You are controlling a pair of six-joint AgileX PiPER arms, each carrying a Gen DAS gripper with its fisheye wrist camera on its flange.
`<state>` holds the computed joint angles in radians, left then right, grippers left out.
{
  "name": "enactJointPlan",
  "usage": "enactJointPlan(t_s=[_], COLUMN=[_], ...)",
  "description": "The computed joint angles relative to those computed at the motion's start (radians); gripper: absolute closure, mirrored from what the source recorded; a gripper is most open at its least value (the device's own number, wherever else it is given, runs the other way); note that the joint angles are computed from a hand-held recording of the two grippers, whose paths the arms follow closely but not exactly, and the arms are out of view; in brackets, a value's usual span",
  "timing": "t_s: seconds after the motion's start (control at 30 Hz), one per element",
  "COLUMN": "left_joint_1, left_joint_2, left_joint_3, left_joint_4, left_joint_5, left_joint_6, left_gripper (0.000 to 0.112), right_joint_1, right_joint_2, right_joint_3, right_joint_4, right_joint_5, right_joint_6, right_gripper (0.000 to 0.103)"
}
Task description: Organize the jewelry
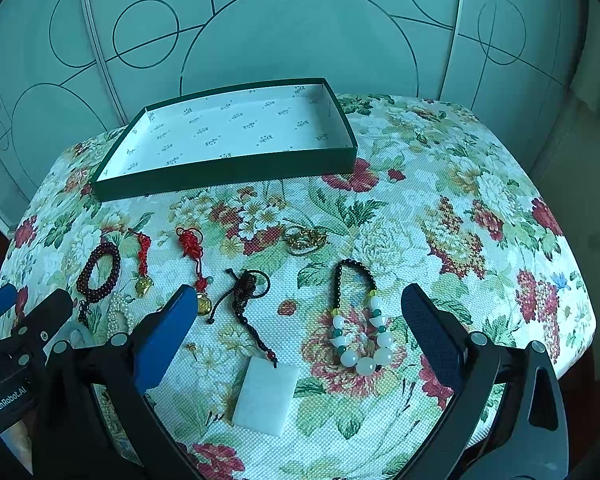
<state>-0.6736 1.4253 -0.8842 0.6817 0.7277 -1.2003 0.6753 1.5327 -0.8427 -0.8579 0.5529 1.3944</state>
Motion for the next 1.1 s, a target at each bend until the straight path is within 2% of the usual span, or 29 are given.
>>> enactJointPlan(t_s=[0.57,0.67,1.0,1.03,1.07,1.1], left_joint_1=[0.003,0.027,0.146,0.157,0.17,0.183], left_joint_2=[0.01,0.015,0.025,0.028,0.031,0.036], left_joint_3=[-0.004,-0.002,0.02,0.021,0.023,0.024], left_joint_4=[-0.001,-0.014,-0.083,-0.091,-0.102,-0.109], left_joint_5=[0.003,-0.002,-0.062,-0.065,-0.071,-0.075], left_joint_6=[0.006,0.005,0.096,0.105,0.117,0.126], left_gripper=[0.014,0.014,0.014,0.014,0.014,0.014], right_joint_1=[-0.008,-0.006,-0.131,-0.142,-0.15,-0.155], right_joint_2=[0.002,0.017,0.01,0.015,0.022,0.033], right_joint_3=[0.006,0.013,0.051,0.049,0.041,0.028], right_joint_4=[-0.002,-0.03,-0.027,-0.031,-0.027,-0.017], right_joint_5=[-0.008,-0.011,-0.074,-0.084,-0.09,-0.09], right_joint_6=[0.001,0.053,0.022,0.018,0.006,-0.01], right_gripper=[0.002,0.002,0.002,0.003,0.011,0.023])
